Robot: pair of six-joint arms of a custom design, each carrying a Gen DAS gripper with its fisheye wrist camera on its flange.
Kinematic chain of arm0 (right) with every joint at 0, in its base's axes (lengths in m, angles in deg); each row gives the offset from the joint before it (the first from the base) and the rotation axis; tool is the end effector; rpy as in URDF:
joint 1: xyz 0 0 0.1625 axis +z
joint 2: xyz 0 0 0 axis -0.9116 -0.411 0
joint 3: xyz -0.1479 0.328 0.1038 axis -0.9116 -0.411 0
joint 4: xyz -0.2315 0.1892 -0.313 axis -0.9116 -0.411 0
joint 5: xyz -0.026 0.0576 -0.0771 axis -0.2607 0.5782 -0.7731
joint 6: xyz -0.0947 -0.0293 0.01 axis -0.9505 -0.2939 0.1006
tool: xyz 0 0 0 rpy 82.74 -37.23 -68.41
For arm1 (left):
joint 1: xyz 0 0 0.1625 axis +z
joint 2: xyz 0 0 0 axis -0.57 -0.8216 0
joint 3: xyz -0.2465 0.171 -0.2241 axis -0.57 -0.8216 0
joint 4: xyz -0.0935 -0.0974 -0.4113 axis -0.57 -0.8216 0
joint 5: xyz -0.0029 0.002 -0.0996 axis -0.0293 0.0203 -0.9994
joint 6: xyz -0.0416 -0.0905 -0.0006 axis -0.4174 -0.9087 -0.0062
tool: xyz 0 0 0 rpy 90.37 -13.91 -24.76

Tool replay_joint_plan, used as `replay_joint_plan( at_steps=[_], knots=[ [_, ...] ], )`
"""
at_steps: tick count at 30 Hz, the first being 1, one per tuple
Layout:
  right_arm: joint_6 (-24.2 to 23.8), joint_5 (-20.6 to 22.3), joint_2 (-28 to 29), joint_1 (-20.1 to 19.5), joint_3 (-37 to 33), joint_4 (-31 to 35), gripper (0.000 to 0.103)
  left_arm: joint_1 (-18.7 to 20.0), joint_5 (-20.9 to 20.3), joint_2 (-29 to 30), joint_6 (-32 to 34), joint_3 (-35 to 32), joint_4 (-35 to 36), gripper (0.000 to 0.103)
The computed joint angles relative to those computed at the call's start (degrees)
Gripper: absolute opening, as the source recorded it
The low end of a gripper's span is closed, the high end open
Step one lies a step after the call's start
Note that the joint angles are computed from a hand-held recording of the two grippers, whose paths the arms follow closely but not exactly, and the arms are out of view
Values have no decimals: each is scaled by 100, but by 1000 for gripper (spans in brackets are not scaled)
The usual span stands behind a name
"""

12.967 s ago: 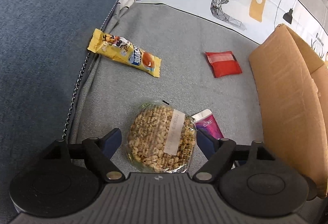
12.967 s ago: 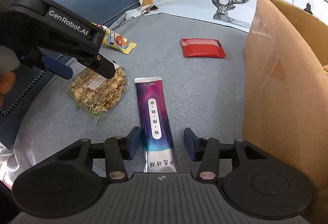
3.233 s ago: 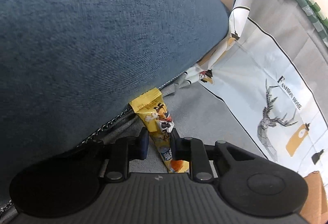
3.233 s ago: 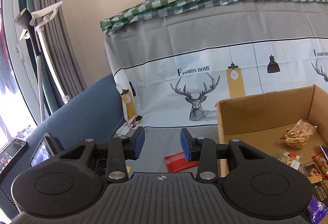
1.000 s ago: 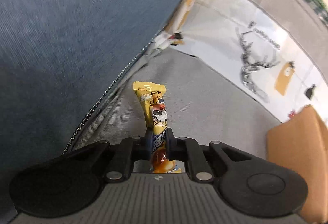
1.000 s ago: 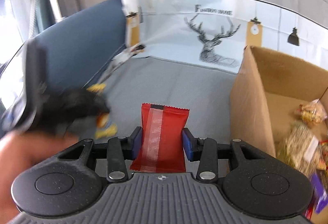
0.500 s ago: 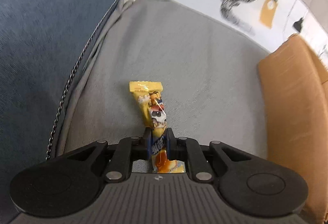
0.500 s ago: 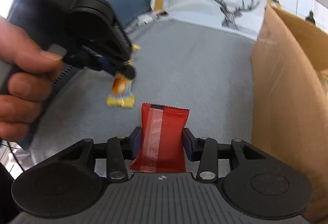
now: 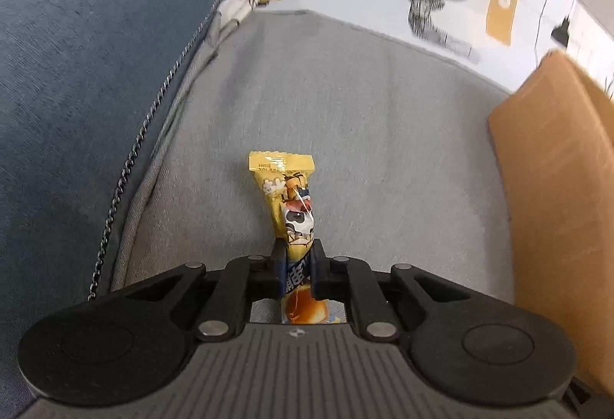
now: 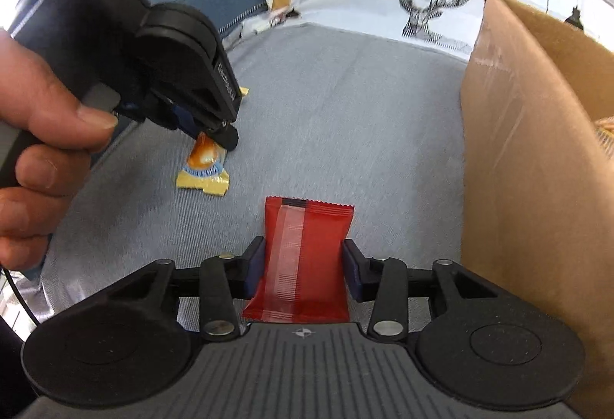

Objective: Organize snacks
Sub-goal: 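Lift and carry the wafer bar and red packet over the box with both grippers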

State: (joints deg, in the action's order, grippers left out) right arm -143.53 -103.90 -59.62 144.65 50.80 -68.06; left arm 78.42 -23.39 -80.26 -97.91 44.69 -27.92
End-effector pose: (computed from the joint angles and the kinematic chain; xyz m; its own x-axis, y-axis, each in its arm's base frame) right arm 0.0192 -0.5522 0.2121 -0.5370 -0.7219 0.4364 -0.8270 0.5525 -0.1036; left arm -0.2818 -0.5682 0.0068 -0.6702 -0.5335 -0.5160 -0.0379 0.7189 -0.6941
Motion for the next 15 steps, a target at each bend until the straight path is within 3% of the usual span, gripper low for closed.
replay_joint_plan(
  at_steps=[4,8,15],
  knots=[
    [-104,386,-230,-80,100,4,44,-115,344,-43,-81,89,-188,11],
    [-243,1077,-619,-179,278,-203,44,-347,975,-61,-32,229,-537,11],
    [131,2225,-1015,-168,-217,-142,44,-702,1962,189,510,179,-1310,11]
  ],
)
